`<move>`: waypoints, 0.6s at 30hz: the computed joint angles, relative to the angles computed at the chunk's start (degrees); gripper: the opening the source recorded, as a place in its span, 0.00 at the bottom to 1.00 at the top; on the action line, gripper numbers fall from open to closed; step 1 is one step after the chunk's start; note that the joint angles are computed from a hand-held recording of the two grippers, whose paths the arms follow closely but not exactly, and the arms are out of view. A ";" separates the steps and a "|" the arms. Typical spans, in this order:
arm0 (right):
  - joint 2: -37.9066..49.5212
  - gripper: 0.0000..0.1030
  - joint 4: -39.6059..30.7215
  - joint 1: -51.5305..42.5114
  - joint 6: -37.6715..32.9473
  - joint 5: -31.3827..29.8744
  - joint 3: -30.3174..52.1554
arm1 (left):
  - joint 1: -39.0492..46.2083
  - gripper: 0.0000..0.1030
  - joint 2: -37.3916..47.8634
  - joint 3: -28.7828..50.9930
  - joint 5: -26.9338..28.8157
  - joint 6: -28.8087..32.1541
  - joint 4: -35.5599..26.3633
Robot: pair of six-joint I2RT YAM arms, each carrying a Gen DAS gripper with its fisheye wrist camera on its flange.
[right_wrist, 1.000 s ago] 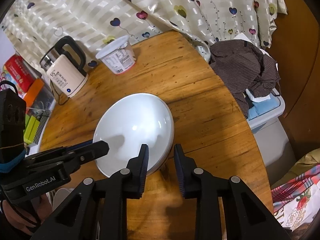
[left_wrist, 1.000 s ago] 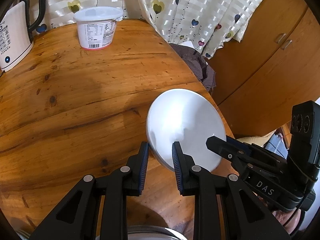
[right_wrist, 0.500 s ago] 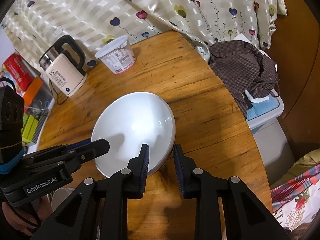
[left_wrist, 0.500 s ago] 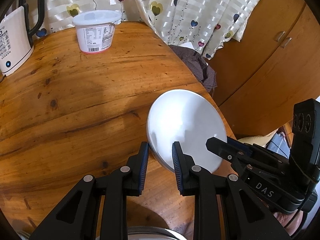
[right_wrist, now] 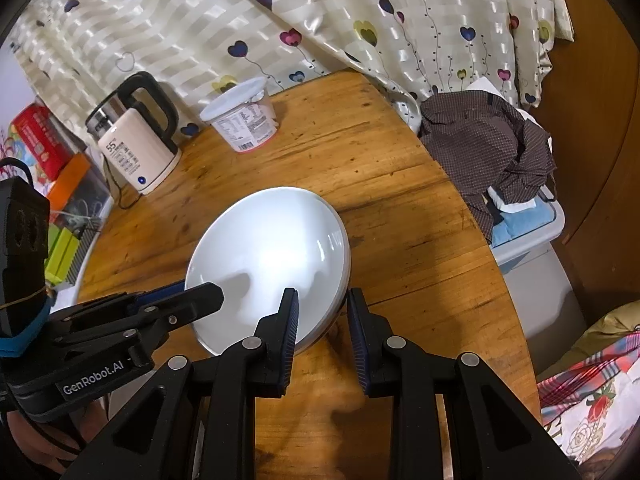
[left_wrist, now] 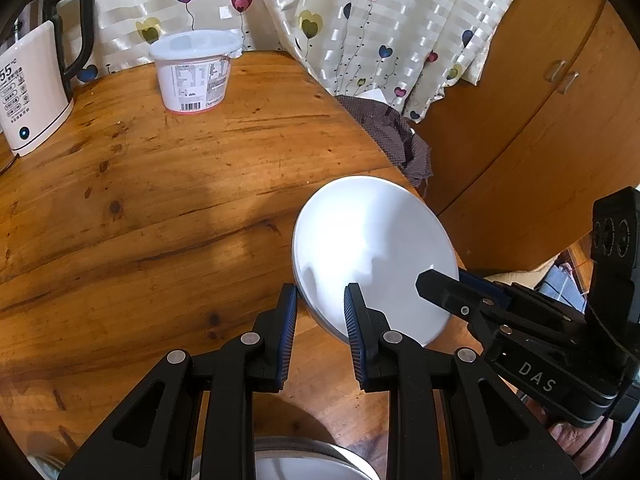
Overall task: Organize plates and bowls
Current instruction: 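Close both grippers on the rim of the blue-rimmed white bowl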
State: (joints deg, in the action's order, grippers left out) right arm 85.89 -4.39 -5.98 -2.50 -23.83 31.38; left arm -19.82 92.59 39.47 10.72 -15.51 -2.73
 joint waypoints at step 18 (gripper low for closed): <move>-3.91 0.24 -1.88 0.91 0.50 -0.14 -1.32 | 1.07 0.24 -3.30 -2.47 1.20 -0.50 0.25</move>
State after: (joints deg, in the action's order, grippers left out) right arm 81.98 -6.27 -5.07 -2.00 -23.97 30.06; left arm -18.75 89.29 37.00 11.92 -16.01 -2.48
